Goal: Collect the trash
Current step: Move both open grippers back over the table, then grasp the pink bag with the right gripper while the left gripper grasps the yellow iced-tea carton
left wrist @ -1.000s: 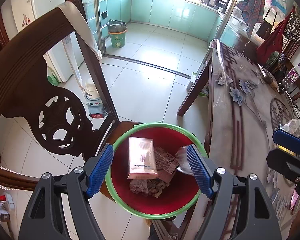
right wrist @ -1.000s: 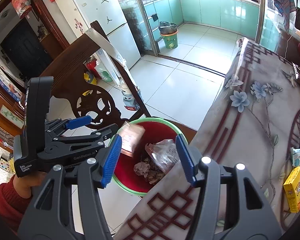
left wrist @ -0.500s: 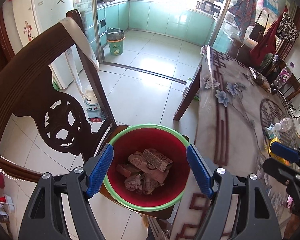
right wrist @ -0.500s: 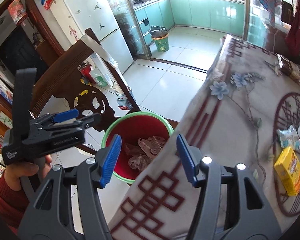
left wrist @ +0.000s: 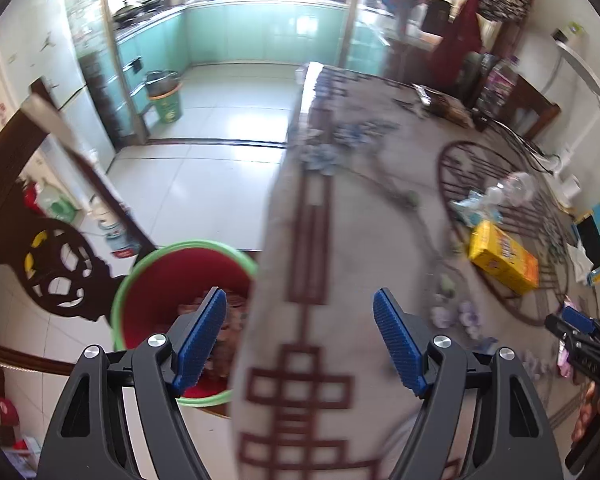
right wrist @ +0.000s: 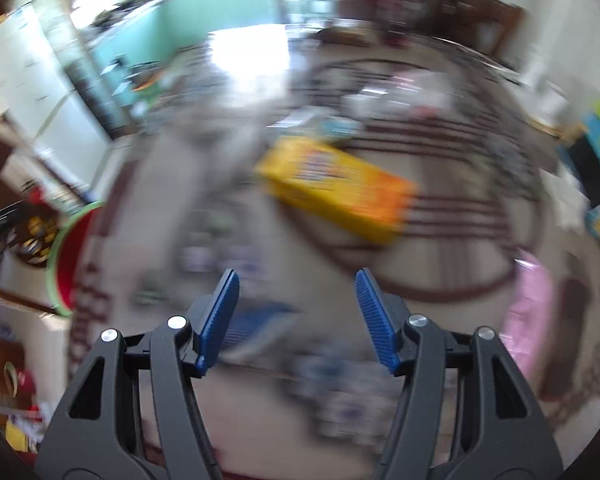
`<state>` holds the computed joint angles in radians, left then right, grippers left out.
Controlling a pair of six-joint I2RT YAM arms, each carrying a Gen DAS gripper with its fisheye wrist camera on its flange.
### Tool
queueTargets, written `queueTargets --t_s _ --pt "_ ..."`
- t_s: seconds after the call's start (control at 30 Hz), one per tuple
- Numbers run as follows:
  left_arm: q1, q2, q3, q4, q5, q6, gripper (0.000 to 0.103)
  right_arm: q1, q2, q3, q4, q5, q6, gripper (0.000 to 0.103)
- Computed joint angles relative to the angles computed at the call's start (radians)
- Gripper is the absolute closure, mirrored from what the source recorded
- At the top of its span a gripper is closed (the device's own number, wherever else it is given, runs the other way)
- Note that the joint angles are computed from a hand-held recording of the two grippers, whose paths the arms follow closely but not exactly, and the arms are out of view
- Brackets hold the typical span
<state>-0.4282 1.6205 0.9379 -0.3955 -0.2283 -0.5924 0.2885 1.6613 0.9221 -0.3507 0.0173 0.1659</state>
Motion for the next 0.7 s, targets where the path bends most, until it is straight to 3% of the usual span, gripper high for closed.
queueTargets --t_s 0.1,0.23,0.5,0.53,0.67,0.7 --pt "-0.109 0.126 0.131 -0.015 0.008 -0.054 0.03 -0.251 -0.035 -0.061 0.008 -0.009 -0.072 0.036" --pt "-0.21 0.315 0.34 -0.027 0.048 -0.141 0.03 -0.49 0.071 -0.032 0.013 -0.049 -0.172 0.034" --pt "-0.293 0.666 0.827 -0.135 0.092 -0.365 0.027 -0.652 0.309 0.07 0.02 -0.174 -0.336 0.035" --pt "-0.295 0.689 0.865 -0.154 0.09 -0.392 0.027 -0.663 0.329 0.086 0.013 -0.188 -0.351 0.039" --pt "-0.308 0.846 1.12 -0.295 0.069 -0.458 0.024 -0.657 0.336 0.094 0.024 -0.22 -0.442 0.085" --pt "-0.308 0.89 1.191 -0.336 0.066 -0.465 0.024 -0.661 0.35 0.119 -0.002 -0.247 -0.456 0.085"
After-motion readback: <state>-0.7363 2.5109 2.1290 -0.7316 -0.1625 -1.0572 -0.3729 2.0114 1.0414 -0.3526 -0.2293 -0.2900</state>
